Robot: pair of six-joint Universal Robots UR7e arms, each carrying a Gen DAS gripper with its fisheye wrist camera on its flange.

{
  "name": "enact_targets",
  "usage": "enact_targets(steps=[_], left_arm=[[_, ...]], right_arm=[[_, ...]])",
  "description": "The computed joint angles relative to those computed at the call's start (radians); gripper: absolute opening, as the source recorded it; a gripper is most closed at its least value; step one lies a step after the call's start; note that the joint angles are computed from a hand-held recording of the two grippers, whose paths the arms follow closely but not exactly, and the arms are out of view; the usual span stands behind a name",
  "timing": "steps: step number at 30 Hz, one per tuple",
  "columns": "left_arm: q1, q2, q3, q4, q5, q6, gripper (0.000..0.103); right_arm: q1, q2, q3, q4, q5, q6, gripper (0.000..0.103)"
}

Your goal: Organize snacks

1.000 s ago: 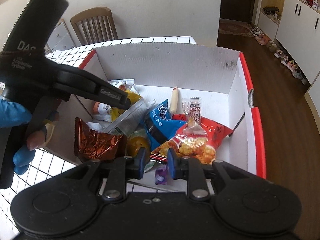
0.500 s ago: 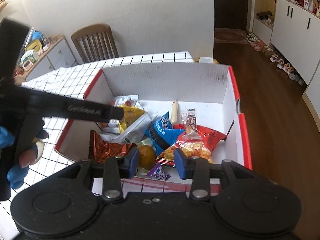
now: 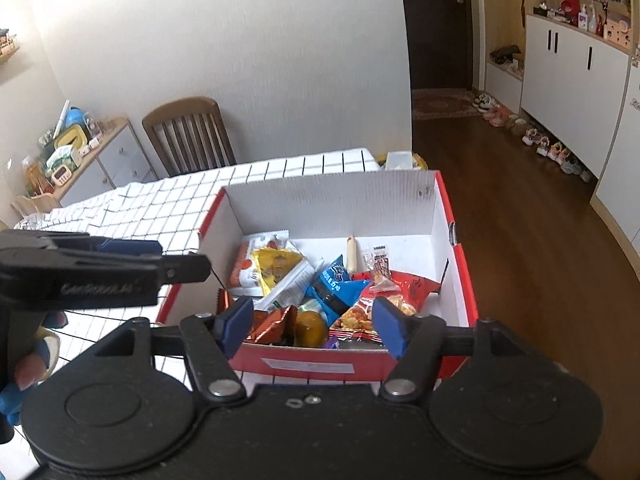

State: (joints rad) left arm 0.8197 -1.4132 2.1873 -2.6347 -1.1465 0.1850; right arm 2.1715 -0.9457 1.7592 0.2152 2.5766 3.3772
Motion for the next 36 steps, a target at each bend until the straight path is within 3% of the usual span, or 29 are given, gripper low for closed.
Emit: enact_targets(steps=[10, 13, 16, 26, 28, 30, 36], left_arm=[[-0.023, -0.139, 0.060, 0.030, -0.014, 0.041, 0.067], [-0.027, -0.178, 0.073, 0.041, -0.023, 0.053, 0.077], [-0.027, -0.206, 0.075, 0.061, -0.028, 0.044, 0.079], [-0.024, -0.259, 0.077, 0.118, -0.028, -0.017, 0.086], [-0.025, -0.266, 0.080, 0.116, -0.037, -0.016, 0.098], [-0.028, -0.277, 0.089, 0.098, -0.046, -0.016, 0.102], [-0.037, -0.287, 0.088, 0.107, -0.058, -0.034, 0.102]], right_arm=[[0.110, 0.009, 0.004, -0.086, 0.087, -0.076, 0.090], [0.139, 0.017, 0.001, -0.113, 0.107, -0.099, 0.094], [0.165, 0.021, -0.002, -0.136, 0.122, -0.126, 0.100], [0.211, 0.025, 0.011, -0.182, 0.167, -0.126, 0.103], [0.218, 0.027, 0.012, -0.173, 0.173, -0.099, 0.103], [0.225, 0.024, 0.019, -0.178, 0.176, -0.080, 0.103], [0.238, 0.022, 0.031, -0.187, 0.189, -0.059, 0.103]])
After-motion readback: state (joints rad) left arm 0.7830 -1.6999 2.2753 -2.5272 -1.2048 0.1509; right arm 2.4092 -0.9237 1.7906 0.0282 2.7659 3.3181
